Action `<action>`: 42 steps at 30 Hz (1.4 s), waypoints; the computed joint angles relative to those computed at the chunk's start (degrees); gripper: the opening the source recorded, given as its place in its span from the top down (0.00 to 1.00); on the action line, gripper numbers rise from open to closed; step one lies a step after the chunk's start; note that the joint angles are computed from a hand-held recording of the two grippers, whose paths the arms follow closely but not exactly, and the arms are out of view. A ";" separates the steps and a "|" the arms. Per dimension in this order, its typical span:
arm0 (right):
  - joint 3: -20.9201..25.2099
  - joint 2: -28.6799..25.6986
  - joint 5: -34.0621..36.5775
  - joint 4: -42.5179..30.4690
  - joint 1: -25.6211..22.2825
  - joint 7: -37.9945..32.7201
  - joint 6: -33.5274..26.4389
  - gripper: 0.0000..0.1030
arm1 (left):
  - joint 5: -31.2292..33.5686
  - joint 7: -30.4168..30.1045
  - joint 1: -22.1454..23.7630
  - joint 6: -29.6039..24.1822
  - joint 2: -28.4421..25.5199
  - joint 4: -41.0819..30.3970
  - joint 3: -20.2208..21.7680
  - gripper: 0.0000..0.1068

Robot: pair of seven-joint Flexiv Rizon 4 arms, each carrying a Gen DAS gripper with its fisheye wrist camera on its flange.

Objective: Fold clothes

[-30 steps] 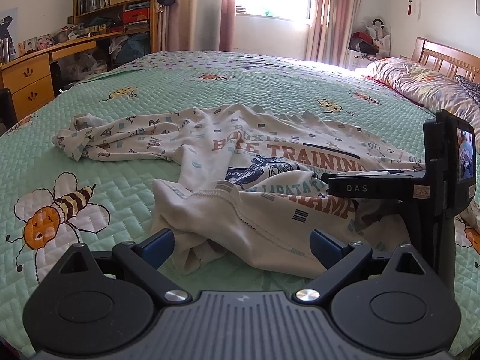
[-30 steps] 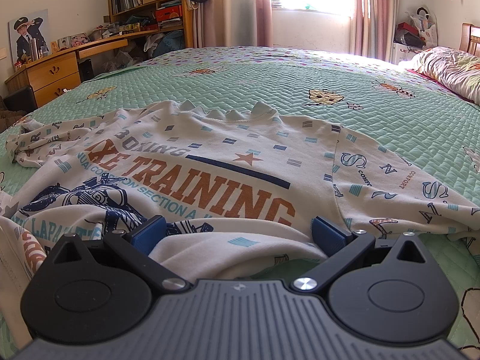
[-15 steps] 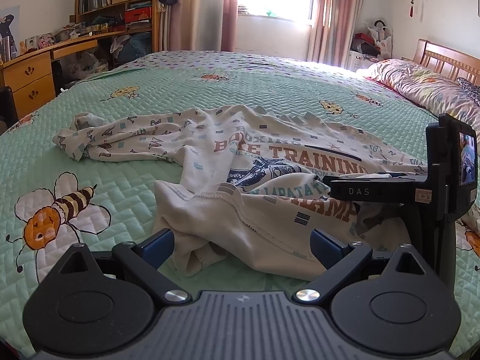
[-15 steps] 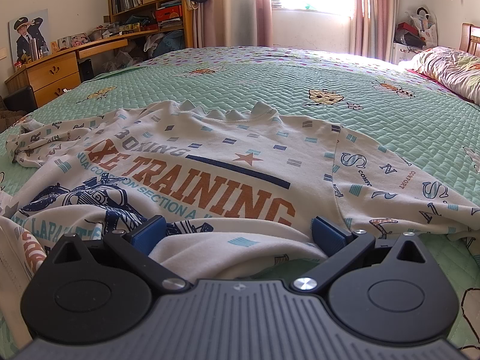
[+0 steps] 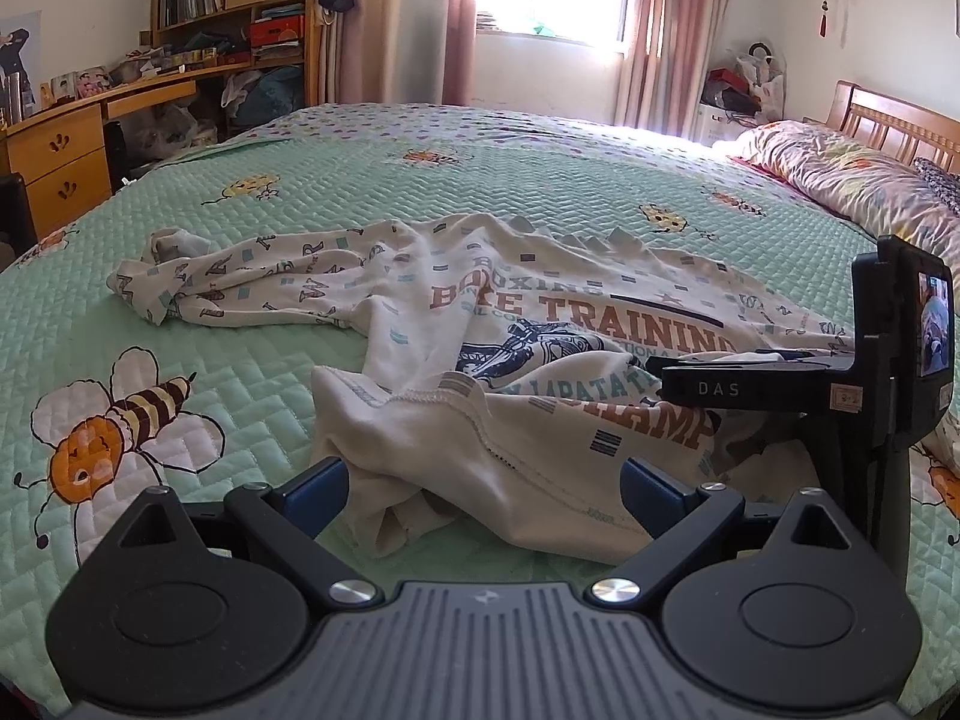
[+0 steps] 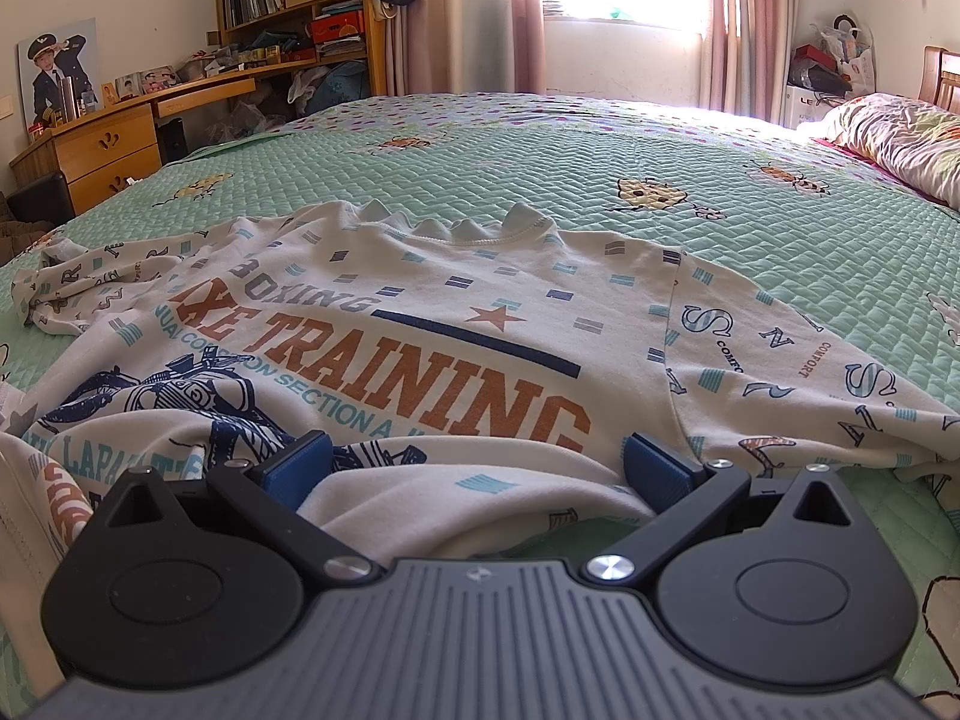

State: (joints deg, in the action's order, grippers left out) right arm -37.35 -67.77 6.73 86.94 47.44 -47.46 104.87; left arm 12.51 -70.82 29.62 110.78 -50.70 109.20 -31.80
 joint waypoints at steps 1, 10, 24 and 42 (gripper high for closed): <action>0.00 0.00 0.01 0.00 0.00 -0.01 0.00 0.00 | 0.04 0.01 0.02 -0.02 -0.03 -0.02 -0.04 0.09; -0.01 -0.01 0.05 -0.03 0.01 -0.02 -0.03 0.00 | -0.12 -0.27 0.21 -0.09 -0.09 -0.04 -0.04 0.09; -0.02 -0.03 0.04 -0.05 0.02 0.01 -0.04 0.00 | 0.11 -0.44 0.24 0.16 -0.17 0.15 0.11 0.09; 0.00 -0.03 0.03 -0.04 -0.01 -0.02 0.00 0.00 | -0.07 -1.60 1.78 1.31 -1.68 -0.13 1.50 0.09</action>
State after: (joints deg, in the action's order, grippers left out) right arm -37.36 -67.79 6.76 86.91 47.43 -47.47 104.87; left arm 12.44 -72.41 31.40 112.09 -52.38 109.07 -30.31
